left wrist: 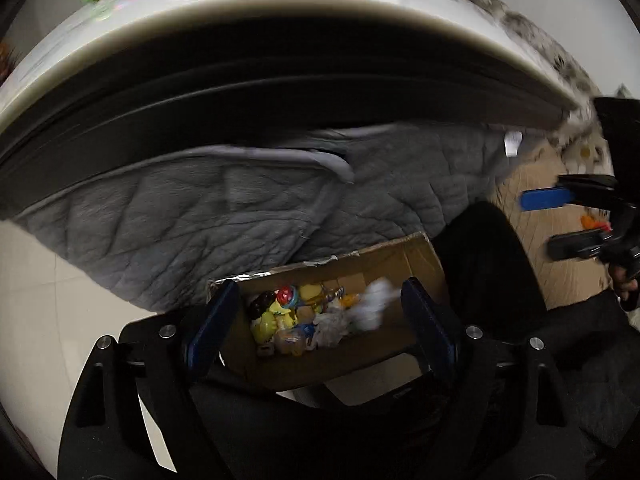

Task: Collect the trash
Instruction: 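Release the white bag from the right gripper into the box, then grasp the grey-green dinosaur toy with the right gripper and carry it to the box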

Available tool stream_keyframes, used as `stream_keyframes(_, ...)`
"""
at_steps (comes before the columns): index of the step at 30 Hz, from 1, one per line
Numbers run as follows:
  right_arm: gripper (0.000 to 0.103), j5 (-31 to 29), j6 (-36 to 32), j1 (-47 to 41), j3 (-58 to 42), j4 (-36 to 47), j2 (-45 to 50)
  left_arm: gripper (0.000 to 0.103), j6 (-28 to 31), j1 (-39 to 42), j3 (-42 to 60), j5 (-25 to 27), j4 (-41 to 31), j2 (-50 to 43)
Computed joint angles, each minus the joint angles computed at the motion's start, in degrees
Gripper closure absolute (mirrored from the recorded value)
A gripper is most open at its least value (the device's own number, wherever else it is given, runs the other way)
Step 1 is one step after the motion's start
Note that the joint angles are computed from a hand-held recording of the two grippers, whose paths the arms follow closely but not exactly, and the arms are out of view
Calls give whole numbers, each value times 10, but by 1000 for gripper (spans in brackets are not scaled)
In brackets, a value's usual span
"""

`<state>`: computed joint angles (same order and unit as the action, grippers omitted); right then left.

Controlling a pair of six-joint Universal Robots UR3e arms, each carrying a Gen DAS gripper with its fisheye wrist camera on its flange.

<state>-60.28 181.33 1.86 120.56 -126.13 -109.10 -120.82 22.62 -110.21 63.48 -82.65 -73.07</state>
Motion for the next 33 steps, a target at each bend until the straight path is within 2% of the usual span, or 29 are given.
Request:
stream_keyframes(2,31,24,-13,-33,-25,35,-45,22,16,26,36,-30,-37,12)
stream_keyframes(4,25,60,-19,-83,-60,52,-72,22,38,52,78,-72,-86,23)
stream_keyframes(6,22,74,-10,-120,-102,40,-57,22,41,68,115,-114,-109,29)
stream_keyframes(9,22,-3,62,-114,-211,-31,59,15,-10,61,160,-164,-78,6)
stream_keyframes(13,22,-140,158,-73,-451,-54,292,15,-128,16,172,-172,58,-35)
stream_keyframes(17,21,-189,226,-57,-691,36,477,15,-196,-10,193,-164,108,-77)
stream_keyframes(20,20,-248,240,-30,-871,122,602,15,-230,-28,221,-150,139,-120)
stream_keyframes(22,36,-340,202,6,-957,149,657,15,-241,-36,226,-140,156,-133)
stream_keyframes(23,41,-356,189,14,-964,147,664,15,-252,-46,237,-131,171,-149)
stream_keyframes(24,42,-351,182,15,-947,144,652,15,-250,-48,242,-131,169,-154)
stream_keyframes(27,42,-297,171,-3,-786,71,557,15,-269,-74,304,-126,162,-205)
stream_keyframes(30,46,-198,176,-50,-606,5,426,15,-311,-136,450,-91,137,-311)
stream_keyframes(32,49,-168,155,-70,-510,-55,363,15,-359,-183,570,-61,125,-398)
stream_keyframes(33,49,-154,146,-82,-471,-69,332,15,-413,-208,630,-58,145,-453)
